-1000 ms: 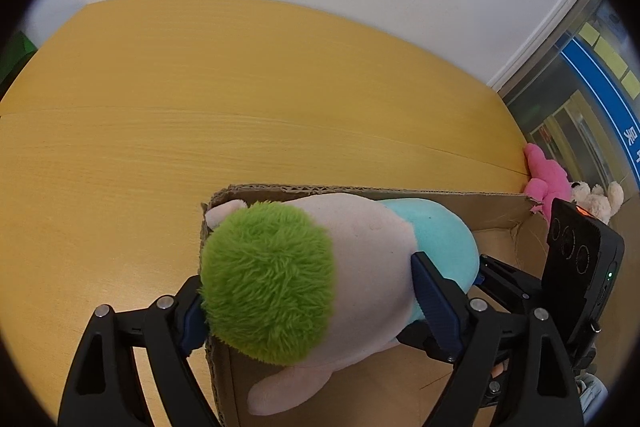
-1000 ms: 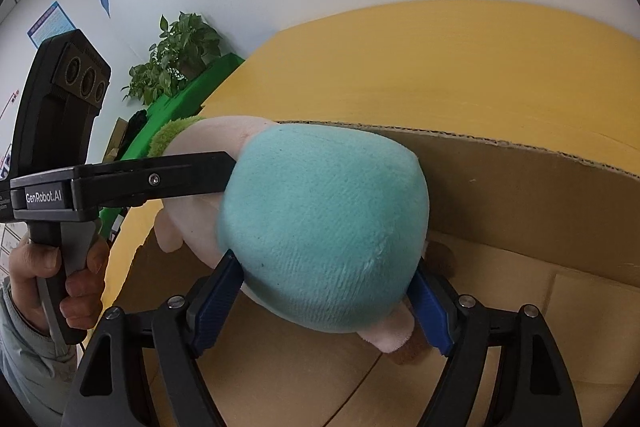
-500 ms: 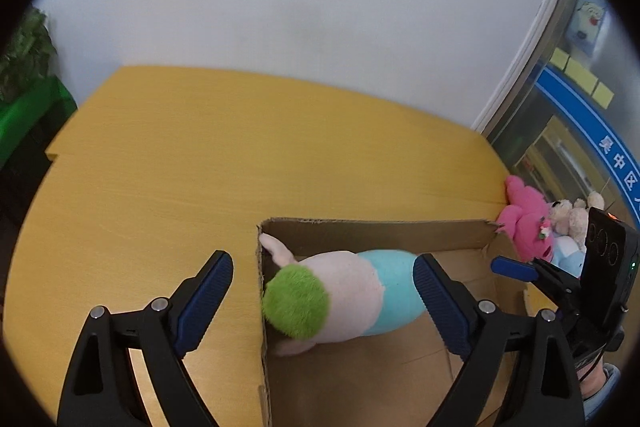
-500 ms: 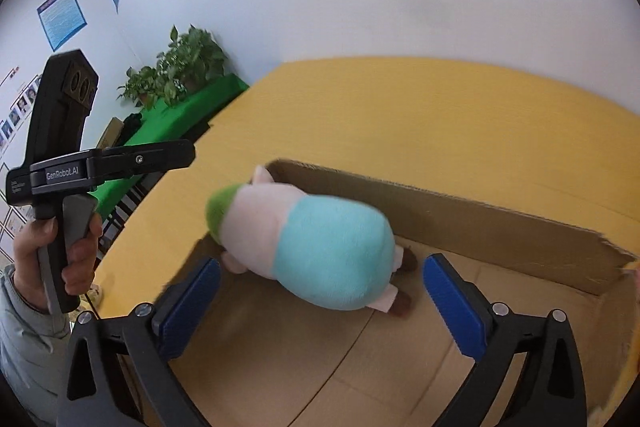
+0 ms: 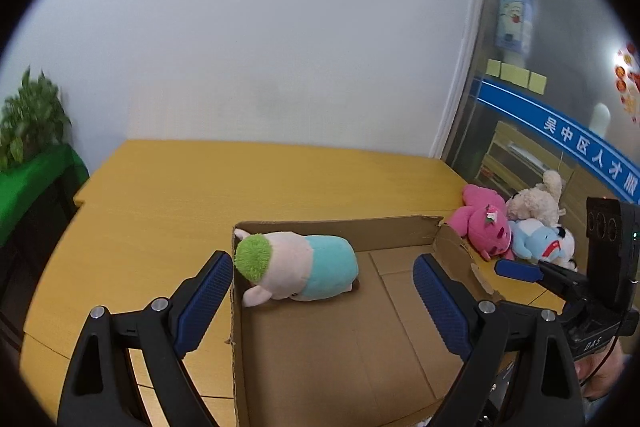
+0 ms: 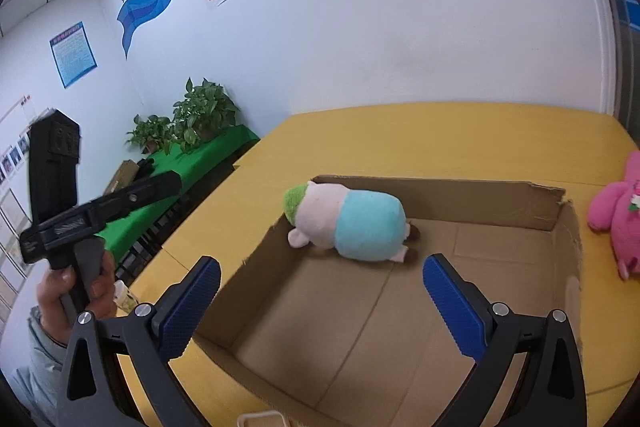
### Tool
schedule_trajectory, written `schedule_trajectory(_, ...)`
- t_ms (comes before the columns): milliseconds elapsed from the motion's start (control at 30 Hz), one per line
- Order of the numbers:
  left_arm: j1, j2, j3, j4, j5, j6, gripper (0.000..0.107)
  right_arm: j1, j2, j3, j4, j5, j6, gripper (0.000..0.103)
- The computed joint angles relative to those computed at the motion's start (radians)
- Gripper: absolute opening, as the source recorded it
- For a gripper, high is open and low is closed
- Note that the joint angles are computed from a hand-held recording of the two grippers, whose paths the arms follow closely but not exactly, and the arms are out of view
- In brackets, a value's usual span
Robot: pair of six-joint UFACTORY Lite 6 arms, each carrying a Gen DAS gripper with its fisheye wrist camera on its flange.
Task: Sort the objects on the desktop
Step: 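Lower the plush into the box and open both tools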
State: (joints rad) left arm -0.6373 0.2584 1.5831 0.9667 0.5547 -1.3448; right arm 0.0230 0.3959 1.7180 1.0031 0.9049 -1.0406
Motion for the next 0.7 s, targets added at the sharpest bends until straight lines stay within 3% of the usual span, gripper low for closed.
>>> schedule_trajectory(133,-0.173,0.0,-0.03,0.21,0.177,-0.173,0.097,0.014,-0.225,-0.273,-0.041,-0.174,-0.064,0.103)
schedule_trajectory(233,-0.235,0.003,-0.044,0.204,0.166,-0.221,0.097,0.017,-0.351,-0.412,-0.048,-0.254,-0.088,0.103)
schedule_trajectory(333,-0.285,0.054,0.003,0.143,0.196,-0.196,0.097,0.01,-0.445,-0.508,-0.049,-0.292,-0.092,0.103)
schedule_trajectory(500,-0.365,0.049,-0.032,0.182,0.248,-0.316,0.097,0.024,-0.576,-0.654,-0.07,-0.367,-0.094,0.103)
schedule_trajectory(700,-0.426,0.047,-0.056,0.219,0.325,-0.397,0.097,-0.014,-0.669,-0.752,-0.059,-0.349,-0.097,0.103)
